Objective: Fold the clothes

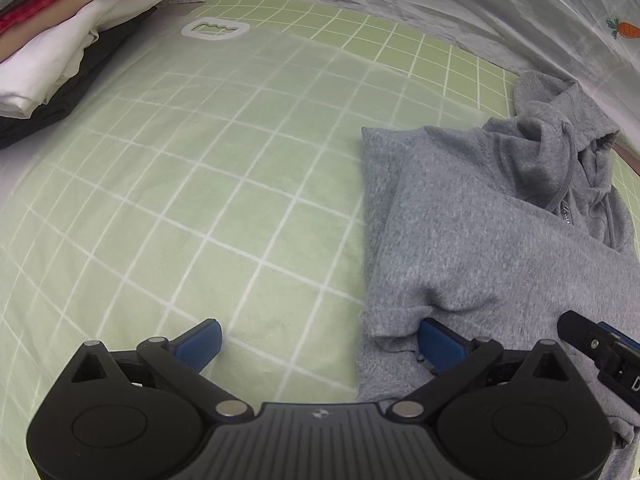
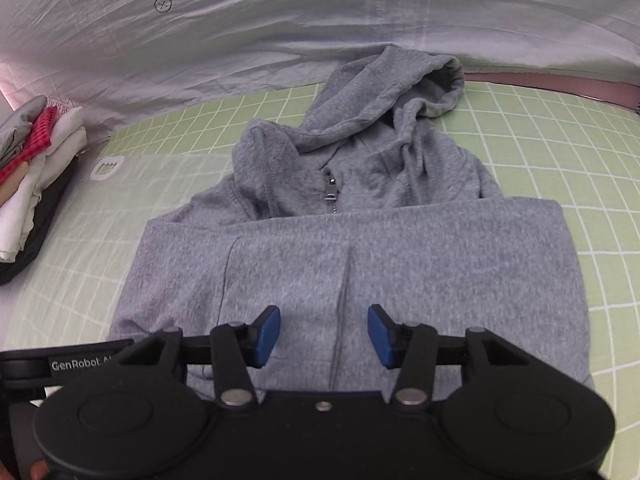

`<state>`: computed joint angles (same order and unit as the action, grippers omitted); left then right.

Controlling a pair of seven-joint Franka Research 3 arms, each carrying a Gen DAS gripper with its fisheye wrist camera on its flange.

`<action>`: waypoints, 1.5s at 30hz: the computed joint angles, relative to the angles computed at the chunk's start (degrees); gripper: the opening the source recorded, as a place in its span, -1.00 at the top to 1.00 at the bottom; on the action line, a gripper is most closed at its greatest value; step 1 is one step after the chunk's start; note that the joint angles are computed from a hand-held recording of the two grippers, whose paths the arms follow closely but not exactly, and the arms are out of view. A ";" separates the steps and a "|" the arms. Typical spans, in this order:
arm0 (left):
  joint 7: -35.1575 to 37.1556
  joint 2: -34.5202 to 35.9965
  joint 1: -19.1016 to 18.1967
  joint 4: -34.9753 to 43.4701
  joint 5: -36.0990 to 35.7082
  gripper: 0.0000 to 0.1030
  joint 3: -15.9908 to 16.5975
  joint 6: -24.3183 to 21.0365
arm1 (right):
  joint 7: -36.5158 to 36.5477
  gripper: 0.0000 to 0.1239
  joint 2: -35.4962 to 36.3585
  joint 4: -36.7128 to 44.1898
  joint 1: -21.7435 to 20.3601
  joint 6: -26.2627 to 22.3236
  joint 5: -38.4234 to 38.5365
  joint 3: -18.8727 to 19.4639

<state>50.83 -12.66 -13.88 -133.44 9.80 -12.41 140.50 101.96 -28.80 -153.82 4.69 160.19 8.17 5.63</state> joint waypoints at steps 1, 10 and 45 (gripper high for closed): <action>0.26 0.03 -0.04 0.01 -0.17 -1.00 0.10 0.04 | -0.15 0.21 0.10 -0.09 -0.20 0.01 -0.65 0.43; 3.14 0.48 -0.09 1.26 1.65 -1.00 -0.12 -0.53 | -7.51 0.94 -1.84 -1.59 2.75 1.35 2.68 -3.57; 5.62 6.66 -2.53 7.80 6.58 -1.00 -2.19 -1.58 | -0.91 0.87 -6.20 -2.84 -16.35 -7.93 -7.35 -2.12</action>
<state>56.46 -6.00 -16.41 -125.64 16.38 -14.60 138.91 101.05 -35.01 -156.67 -11.67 152.26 0.82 3.51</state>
